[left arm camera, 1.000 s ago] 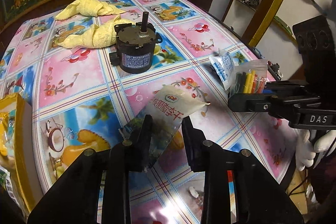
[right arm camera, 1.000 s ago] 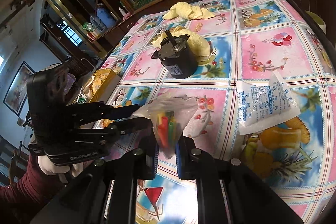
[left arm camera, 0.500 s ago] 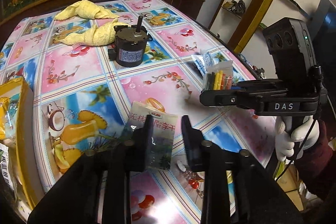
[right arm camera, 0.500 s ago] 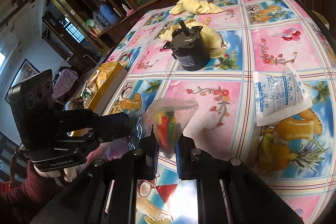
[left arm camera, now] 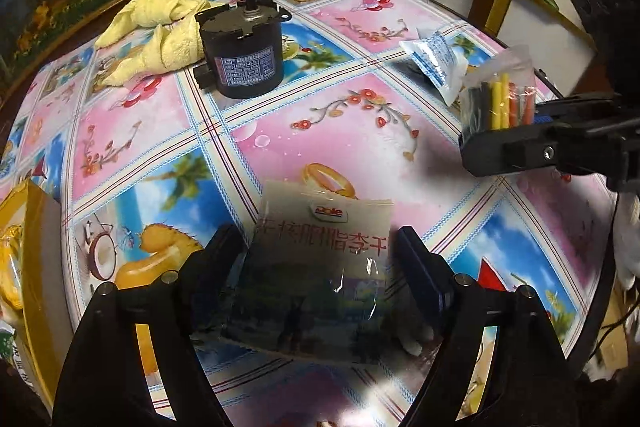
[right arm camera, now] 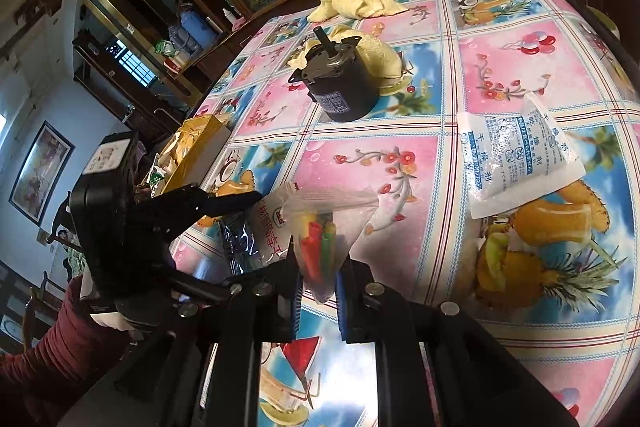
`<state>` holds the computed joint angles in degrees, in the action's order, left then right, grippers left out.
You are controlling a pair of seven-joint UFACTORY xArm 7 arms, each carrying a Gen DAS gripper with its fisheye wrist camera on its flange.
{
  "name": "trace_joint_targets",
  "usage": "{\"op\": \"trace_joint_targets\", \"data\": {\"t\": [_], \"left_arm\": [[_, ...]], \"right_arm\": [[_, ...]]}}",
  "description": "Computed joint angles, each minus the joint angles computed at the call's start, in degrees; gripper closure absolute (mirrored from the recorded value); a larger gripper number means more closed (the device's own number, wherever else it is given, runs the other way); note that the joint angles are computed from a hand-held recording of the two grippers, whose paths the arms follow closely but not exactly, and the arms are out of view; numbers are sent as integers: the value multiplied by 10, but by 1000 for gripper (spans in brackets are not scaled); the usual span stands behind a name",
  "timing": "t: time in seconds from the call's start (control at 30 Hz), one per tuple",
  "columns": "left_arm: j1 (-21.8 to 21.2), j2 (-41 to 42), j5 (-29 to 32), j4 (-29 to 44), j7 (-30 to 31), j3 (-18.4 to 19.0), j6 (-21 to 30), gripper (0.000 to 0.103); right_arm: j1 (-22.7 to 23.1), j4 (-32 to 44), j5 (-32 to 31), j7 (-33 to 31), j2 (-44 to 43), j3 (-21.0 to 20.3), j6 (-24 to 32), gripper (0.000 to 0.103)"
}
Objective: Organize soft objects
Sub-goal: 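Grasp the white prune snack bag with the left tool while the right tool holds the stick bag, then carry the stick bag and prune snack bag over the box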
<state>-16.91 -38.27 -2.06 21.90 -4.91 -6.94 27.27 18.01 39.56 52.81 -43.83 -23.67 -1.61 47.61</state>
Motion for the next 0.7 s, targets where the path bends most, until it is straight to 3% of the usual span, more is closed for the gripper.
{"op": "trace_joint_targets", "data": {"t": [0.03, 0.1, 0.33, 0.43, 0.57, 0.7], "left_arm": [[2, -1, 0, 1, -5, -2, 1, 38], [4, -9, -2, 2, -12, -1, 11, 43], [-19, -83, -61, -28, -6, 45, 19, 46], [-23, -158, -83, -50, -15, 54, 37, 46], [-6, -290, -92, -77, -36, 58, 92, 46], [45, -427, -77, -84, -51, 74, 188, 45]], "right_arm": [[0, 0, -1, 1, 0, 1, 0, 90], [1, -1, -1, 1, -1, 2, -1, 90], [5, -4, 5, 4, 0, 4, -3, 90], [10, -4, 5, 5, -2, 9, -5, 91], [20, -3, 9, 4, -8, 15, -9, 91], [37, 1, 18, 4, -12, 23, -16, 91]]}}
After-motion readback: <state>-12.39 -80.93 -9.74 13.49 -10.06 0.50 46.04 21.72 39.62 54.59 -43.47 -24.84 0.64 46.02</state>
